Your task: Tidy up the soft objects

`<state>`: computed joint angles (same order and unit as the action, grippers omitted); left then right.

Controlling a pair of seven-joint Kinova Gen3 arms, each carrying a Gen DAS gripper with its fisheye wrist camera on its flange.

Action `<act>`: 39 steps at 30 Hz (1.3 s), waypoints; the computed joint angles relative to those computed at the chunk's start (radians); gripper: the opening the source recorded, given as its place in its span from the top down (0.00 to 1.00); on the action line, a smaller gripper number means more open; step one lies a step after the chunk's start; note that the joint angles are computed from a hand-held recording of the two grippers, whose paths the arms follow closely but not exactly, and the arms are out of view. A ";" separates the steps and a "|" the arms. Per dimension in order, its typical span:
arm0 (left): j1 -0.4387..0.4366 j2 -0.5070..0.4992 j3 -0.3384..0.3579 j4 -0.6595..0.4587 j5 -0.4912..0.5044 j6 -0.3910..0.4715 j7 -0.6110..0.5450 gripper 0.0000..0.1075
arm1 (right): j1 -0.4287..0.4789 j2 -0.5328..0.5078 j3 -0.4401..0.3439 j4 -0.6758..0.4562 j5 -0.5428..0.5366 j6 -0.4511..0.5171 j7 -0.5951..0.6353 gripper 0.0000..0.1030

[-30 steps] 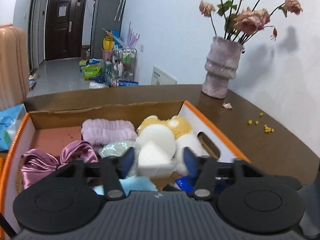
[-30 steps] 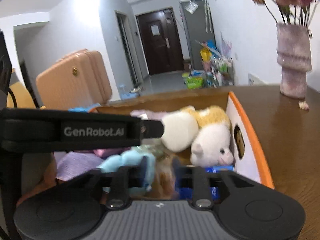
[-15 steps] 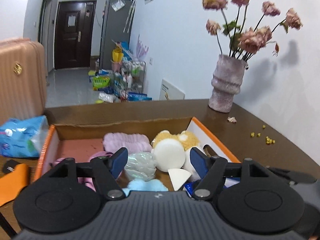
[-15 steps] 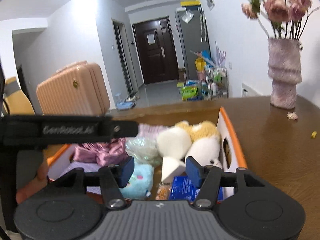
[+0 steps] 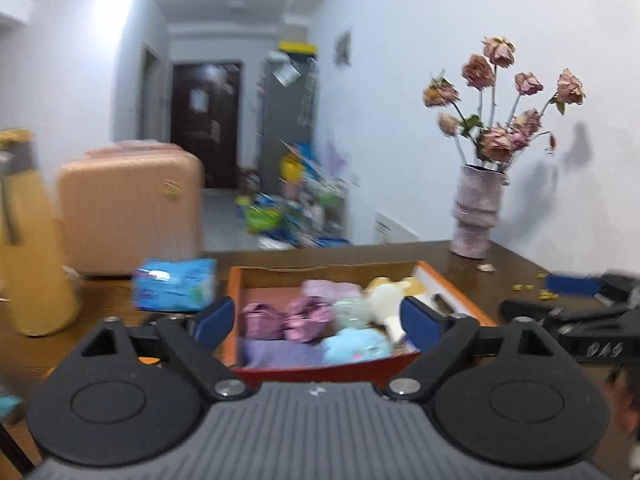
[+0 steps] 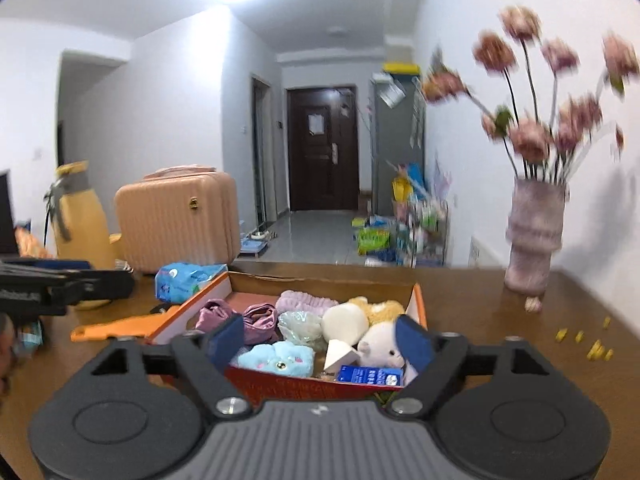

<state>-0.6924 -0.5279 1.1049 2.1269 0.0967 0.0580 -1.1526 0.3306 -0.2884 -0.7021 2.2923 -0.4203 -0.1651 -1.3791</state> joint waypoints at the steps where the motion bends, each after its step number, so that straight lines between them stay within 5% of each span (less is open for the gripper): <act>1: 0.033 -0.046 -0.032 0.035 -0.005 -0.014 0.011 0.04 | 0.009 -0.030 -0.023 0.030 0.000 -0.037 -0.004 0.11; 6: 0.124 -0.233 -0.109 0.117 0.048 0.029 0.057 0.04 | 0.008 -0.149 -0.068 0.121 -0.077 -0.109 -0.025 0.09; 22: 0.343 -0.444 -0.250 0.202 0.075 0.171 0.132 0.04 | -0.040 -0.549 -0.039 0.216 -0.024 0.123 -0.307 0.03; 33: 0.498 -0.787 -0.272 0.220 0.133 0.487 0.171 0.04 | -0.172 -0.896 -0.080 0.238 0.013 0.434 -0.548 0.02; 39: 0.538 -0.856 -0.306 0.238 0.211 0.592 0.143 0.04 | -0.257 -1.029 -0.109 0.220 0.013 0.649 -0.685 0.01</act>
